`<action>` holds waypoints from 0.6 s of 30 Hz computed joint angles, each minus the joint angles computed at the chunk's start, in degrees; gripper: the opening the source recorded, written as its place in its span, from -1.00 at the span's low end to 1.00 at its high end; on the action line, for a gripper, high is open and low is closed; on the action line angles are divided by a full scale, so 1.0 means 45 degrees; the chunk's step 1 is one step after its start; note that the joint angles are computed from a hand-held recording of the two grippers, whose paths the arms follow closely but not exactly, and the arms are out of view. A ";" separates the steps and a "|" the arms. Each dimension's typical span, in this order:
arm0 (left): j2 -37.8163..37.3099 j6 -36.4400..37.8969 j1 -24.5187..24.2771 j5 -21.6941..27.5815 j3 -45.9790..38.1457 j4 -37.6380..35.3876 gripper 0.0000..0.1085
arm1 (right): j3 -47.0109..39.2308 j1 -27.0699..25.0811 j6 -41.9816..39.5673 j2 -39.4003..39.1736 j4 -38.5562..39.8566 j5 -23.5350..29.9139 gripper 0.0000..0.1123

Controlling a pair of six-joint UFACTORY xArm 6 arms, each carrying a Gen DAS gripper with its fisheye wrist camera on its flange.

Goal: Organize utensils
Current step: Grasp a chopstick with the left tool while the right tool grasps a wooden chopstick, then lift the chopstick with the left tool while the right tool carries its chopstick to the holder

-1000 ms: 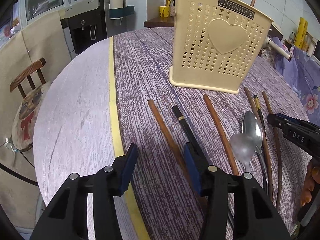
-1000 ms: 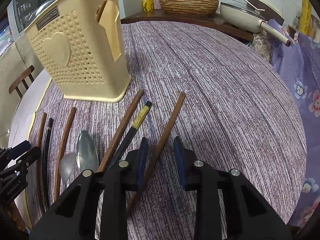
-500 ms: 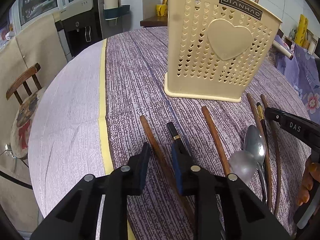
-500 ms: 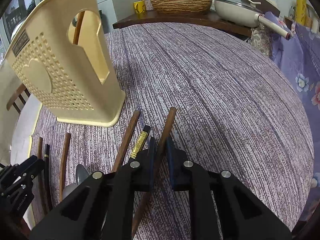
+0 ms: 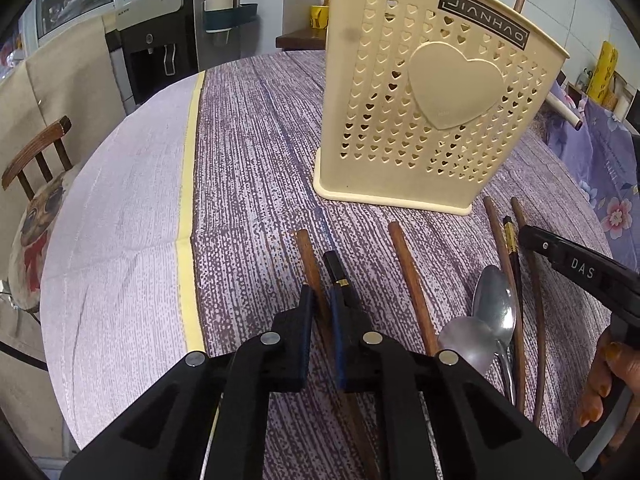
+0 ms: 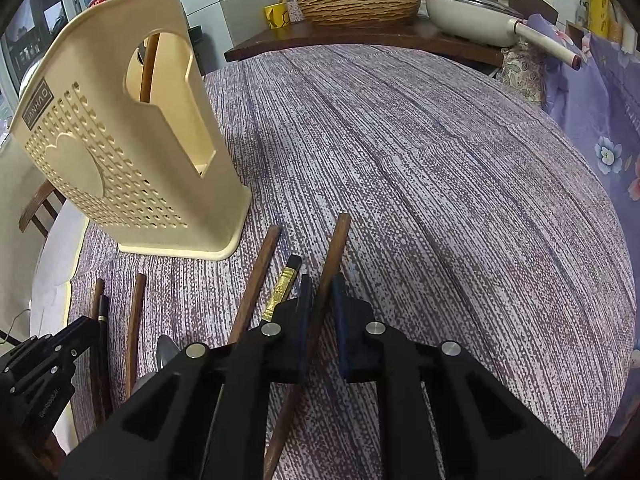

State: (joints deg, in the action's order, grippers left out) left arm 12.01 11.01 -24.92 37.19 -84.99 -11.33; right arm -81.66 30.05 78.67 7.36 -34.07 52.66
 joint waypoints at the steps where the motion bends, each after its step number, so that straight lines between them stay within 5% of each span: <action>1: 0.0016 0.0016 0.0011 0.0052 -0.0038 -0.0060 -0.82 | -0.0006 -0.0021 -0.0021 0.0006 0.0006 -0.0010 -0.80; 18: 0.0161 0.0547 0.0353 0.0302 -0.0392 -0.1837 -0.85 | 0.1258 -0.0166 0.1535 -0.0979 -0.0779 -0.1492 -0.82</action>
State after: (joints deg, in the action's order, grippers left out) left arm 12.74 13.47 -23.33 38.54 -86.76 -19.59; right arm -76.00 29.31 85.57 2.96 -37.57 45.95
